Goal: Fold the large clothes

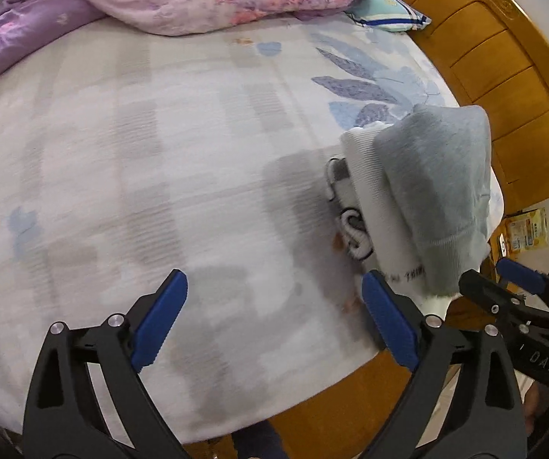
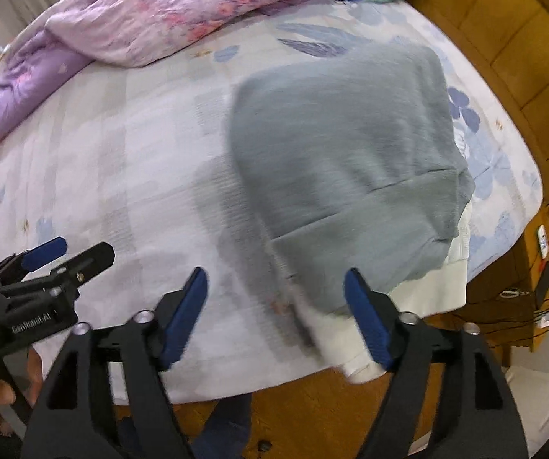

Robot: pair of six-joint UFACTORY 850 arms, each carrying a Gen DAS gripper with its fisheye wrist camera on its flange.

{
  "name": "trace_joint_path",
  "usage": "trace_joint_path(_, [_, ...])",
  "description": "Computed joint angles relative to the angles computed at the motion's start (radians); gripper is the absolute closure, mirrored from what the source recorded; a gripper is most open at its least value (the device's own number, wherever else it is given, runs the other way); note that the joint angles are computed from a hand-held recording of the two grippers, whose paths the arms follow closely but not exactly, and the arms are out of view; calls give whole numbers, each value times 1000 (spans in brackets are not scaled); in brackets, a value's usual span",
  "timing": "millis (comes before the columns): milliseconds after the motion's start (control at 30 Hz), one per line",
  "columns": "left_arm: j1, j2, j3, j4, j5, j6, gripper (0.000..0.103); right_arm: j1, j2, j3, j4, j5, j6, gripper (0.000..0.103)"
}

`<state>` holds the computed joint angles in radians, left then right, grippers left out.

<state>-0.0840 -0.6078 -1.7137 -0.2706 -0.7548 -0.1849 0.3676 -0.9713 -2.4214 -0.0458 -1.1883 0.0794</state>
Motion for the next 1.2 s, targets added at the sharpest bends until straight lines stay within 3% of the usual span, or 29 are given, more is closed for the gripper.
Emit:
trace_joint_path(333, [105, 280, 232, 28, 24, 135, 5, 164, 190, 190, -175, 60, 196, 10])
trace_joint_path(600, [175, 495, 337, 44, 19, 276, 5, 271, 337, 283, -252, 62, 392, 9])
trace_joint_path(733, [210, 564, 342, 11, -4, 346, 5, 309, 369, 262, -278, 40, 437, 8])
trace_joint_path(967, [221, 636, 302, 76, -45, 310, 5, 346, 386, 196, -286, -7, 437, 8])
trace_joint_path(1200, [186, 680, 263, 199, -42, 161, 5, 351, 433, 199, -277, 55, 361, 8])
